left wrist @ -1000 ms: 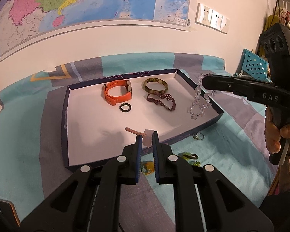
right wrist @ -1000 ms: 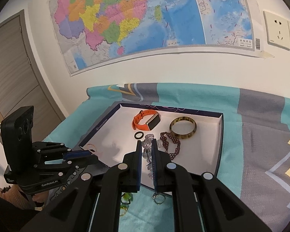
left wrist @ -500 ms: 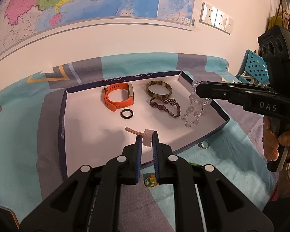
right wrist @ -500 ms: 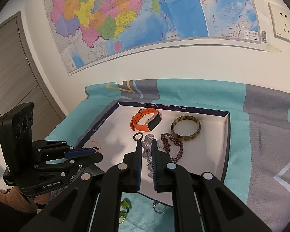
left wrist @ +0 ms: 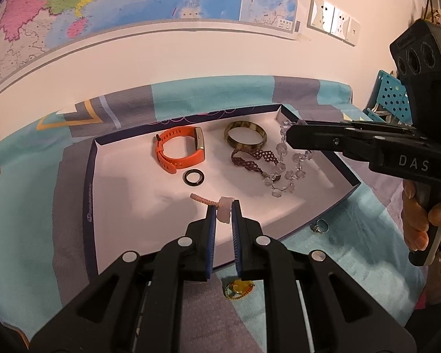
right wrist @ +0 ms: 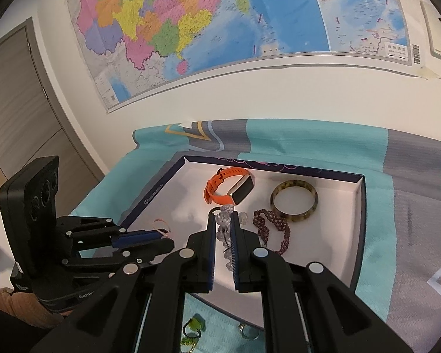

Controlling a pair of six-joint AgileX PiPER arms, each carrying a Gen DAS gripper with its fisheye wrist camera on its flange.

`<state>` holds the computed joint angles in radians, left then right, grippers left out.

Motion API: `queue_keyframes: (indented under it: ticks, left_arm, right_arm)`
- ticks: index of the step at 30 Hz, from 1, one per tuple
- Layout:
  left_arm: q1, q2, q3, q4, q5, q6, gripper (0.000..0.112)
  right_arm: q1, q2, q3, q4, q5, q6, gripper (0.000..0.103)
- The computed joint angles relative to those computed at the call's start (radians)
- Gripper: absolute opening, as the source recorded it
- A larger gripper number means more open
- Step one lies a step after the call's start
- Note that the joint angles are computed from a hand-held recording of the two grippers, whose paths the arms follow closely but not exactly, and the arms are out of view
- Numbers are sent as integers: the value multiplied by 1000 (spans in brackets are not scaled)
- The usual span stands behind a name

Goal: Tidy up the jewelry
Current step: 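Carry the crystal chain and pink pendant into the box lid and open both tools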

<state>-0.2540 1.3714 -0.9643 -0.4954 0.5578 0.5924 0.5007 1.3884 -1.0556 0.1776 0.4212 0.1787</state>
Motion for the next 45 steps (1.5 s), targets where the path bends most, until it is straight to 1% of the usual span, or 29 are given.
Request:
queue_keyframes:
  ticks: [19,35,41,45]
  left_arm:
    - [-22,87,-65,95,-15,-93,11]
    - [-49,163,-118,171,-13,-164,11]
    - [-56,188,-140,196,-3,-185,11]
    - [-53,211,-163,185,14,-179,11]
  right_arm:
    - [-28,77,-41,94,1,-87,8]
    - [-58,143,-59,65,-8,-56,8]
    - [-60,163,-65,50,-3,-44,8]
    - [-61,178,-69,45,2,-39,8]
